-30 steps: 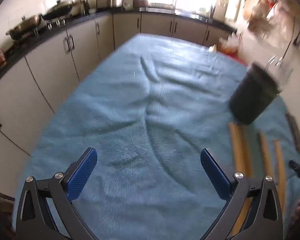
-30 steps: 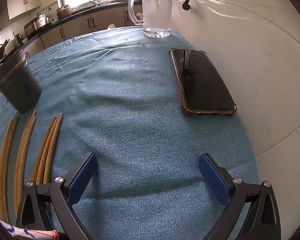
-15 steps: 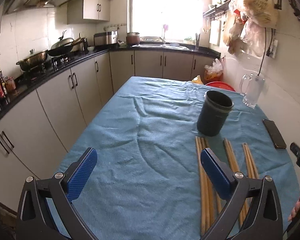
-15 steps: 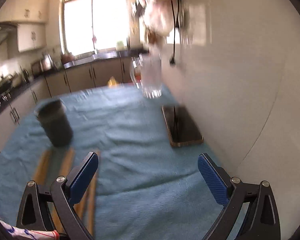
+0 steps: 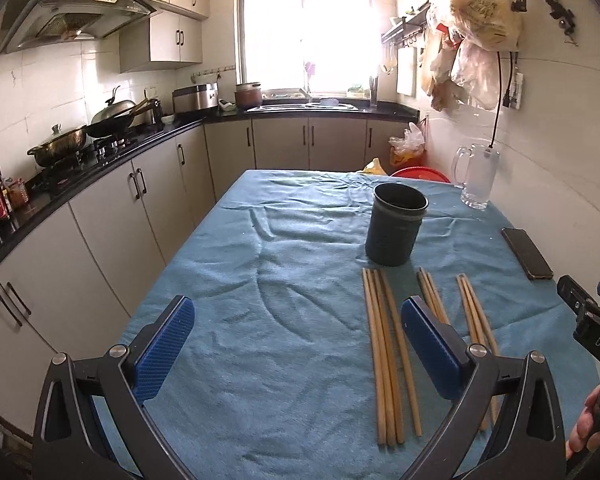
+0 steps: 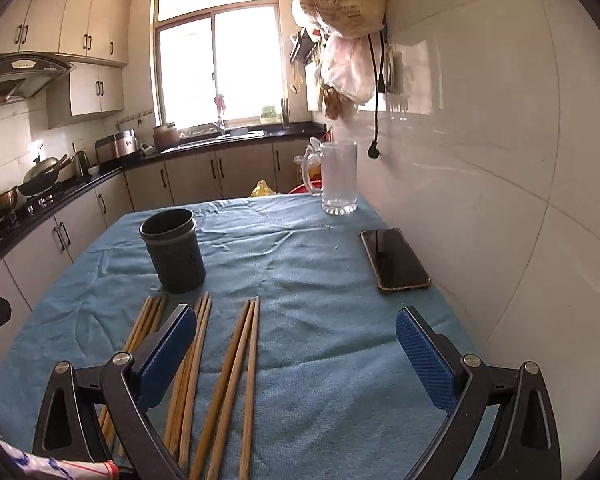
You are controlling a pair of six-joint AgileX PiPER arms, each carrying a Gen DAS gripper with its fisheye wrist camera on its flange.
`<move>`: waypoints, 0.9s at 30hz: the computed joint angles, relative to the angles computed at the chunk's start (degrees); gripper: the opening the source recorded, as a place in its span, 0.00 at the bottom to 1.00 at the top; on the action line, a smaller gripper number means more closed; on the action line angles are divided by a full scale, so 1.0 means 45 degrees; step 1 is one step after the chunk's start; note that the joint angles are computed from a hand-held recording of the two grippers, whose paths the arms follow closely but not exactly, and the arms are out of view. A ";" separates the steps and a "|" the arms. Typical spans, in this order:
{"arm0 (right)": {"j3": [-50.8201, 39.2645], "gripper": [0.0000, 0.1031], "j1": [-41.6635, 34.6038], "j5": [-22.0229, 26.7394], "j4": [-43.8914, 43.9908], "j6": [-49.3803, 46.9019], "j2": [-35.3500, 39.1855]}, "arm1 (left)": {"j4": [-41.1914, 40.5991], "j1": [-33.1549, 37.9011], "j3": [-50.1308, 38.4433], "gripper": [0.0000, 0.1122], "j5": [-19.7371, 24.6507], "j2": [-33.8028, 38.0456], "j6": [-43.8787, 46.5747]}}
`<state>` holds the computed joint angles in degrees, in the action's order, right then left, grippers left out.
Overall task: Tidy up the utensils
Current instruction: 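Move both tools toward the wooden chopsticks lying on the blue towel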
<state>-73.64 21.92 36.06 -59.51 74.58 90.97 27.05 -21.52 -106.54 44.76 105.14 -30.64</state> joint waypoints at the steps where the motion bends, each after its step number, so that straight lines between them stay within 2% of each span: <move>1: 0.0038 0.99 -0.0054 -0.0026 0.0023 -0.0013 -0.0028 | 0.0018 -0.0028 0.0036 0.91 -0.0011 -0.0029 -0.0006; 4: 0.0169 0.99 -0.0171 -0.0111 0.0097 0.0128 -0.0144 | 0.0047 -0.0104 0.0181 0.91 -0.0018 -0.0142 0.0011; 7: 0.0562 0.99 0.0005 0.0006 -0.0843 0.1289 -0.0406 | 0.0222 -0.0197 0.0389 0.91 -0.0069 -0.0293 -0.0135; 12: 0.1087 0.99 0.0508 0.0758 -0.2989 0.3289 -0.0728 | 0.0502 -0.0306 0.0441 0.91 -0.0042 -0.0313 -0.0356; 16: 0.1325 0.99 0.0752 0.1455 -0.3965 0.4252 -0.0697 | 0.0575 -0.0319 0.0411 0.91 -0.0032 -0.0310 -0.0388; 19: 0.1415 0.99 0.0743 0.1506 -0.4102 0.4367 -0.0700 | 0.0901 -0.0383 0.0521 0.91 -0.0115 -0.0324 -0.0618; 27: 0.1437 0.99 0.0704 0.0728 -0.3457 0.3659 -0.0762 | 0.2386 -0.0595 0.1517 0.92 -0.0738 -0.0754 -0.2063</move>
<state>-67.18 25.09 39.34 -75.06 91.05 87.55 37.78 -24.20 -99.72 41.44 101.75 -39.92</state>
